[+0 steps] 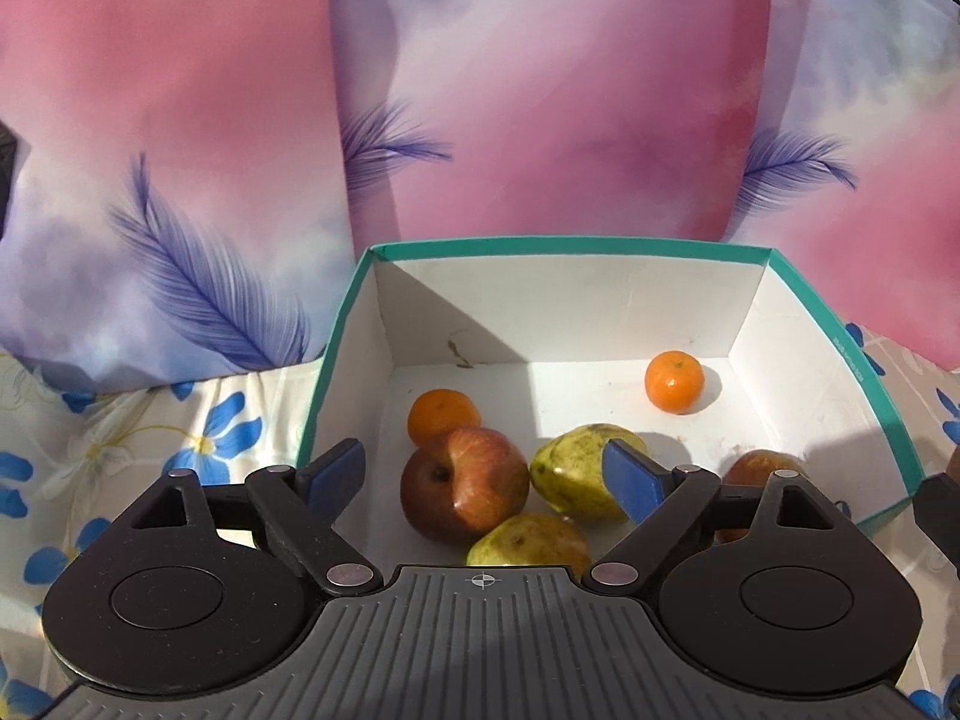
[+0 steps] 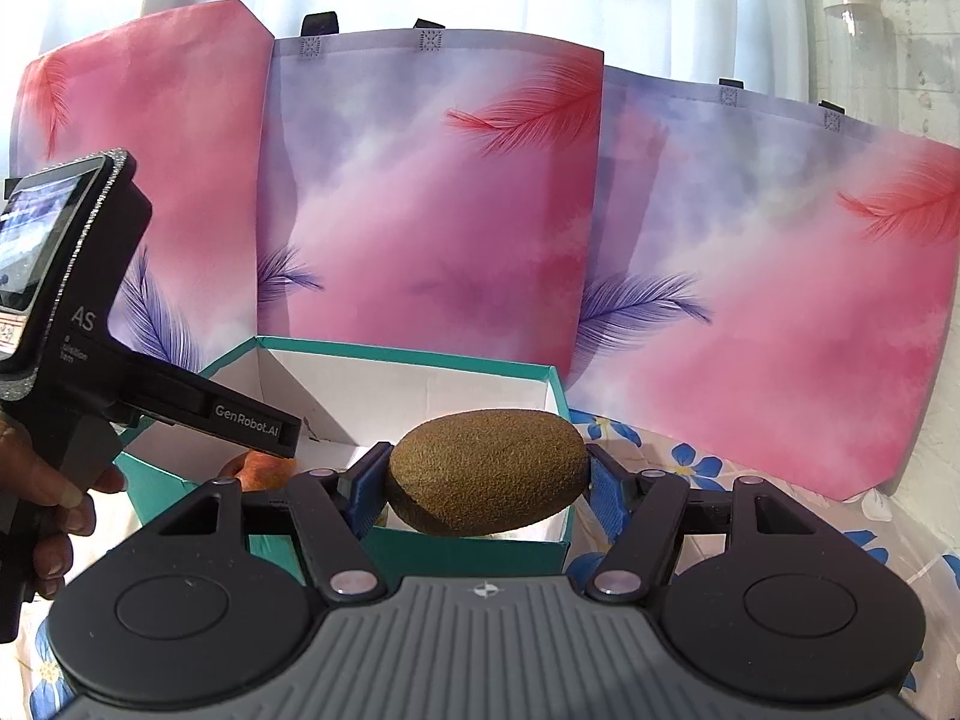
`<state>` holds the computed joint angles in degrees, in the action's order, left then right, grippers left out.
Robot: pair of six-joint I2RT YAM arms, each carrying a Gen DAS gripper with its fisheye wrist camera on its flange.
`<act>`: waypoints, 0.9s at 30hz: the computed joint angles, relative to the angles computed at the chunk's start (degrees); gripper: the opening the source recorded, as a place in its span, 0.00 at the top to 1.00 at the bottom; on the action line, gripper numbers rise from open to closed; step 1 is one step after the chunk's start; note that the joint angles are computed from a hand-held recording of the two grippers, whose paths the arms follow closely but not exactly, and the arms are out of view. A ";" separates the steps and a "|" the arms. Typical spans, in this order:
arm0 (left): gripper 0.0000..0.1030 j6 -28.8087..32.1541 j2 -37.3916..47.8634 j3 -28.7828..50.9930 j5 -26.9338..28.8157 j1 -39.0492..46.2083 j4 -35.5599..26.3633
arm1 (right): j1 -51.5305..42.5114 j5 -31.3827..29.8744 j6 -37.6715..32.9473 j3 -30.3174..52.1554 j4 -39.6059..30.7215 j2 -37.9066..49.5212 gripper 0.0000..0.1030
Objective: Organize fruits
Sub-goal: 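Lower the kiwi into the teal box and open the right tool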
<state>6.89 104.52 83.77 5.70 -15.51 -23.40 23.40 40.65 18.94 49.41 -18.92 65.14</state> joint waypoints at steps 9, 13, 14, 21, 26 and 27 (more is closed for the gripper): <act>0.12 -2.02 -10.40 -10.22 2.51 6.72 2.40 | -3.85 -3.07 -0.93 1.18 3.01 4.98 0.35; 0.12 -0.68 -13.15 -13.49 3.61 9.12 1.89 | -6.29 -6.21 0.41 1.96 3.07 7.73 0.35; 0.12 -0.40 -13.57 -14.19 3.90 9.55 1.81 | -6.75 -7.00 0.50 2.04 3.26 8.24 0.35; 0.12 3.39 -16.20 -18.89 4.40 10.69 1.40 | -7.26 -10.10 -0.57 3.25 4.53 11.99 0.35; 0.12 5.33 -17.73 -21.75 5.28 10.33 0.99 | -7.18 -11.48 -0.38 4.13 4.51 13.11 0.34; 0.12 5.72 -18.07 -22.39 5.13 10.07 1.05 | -6.87 -11.16 -0.48 3.77 5.02 12.58 0.34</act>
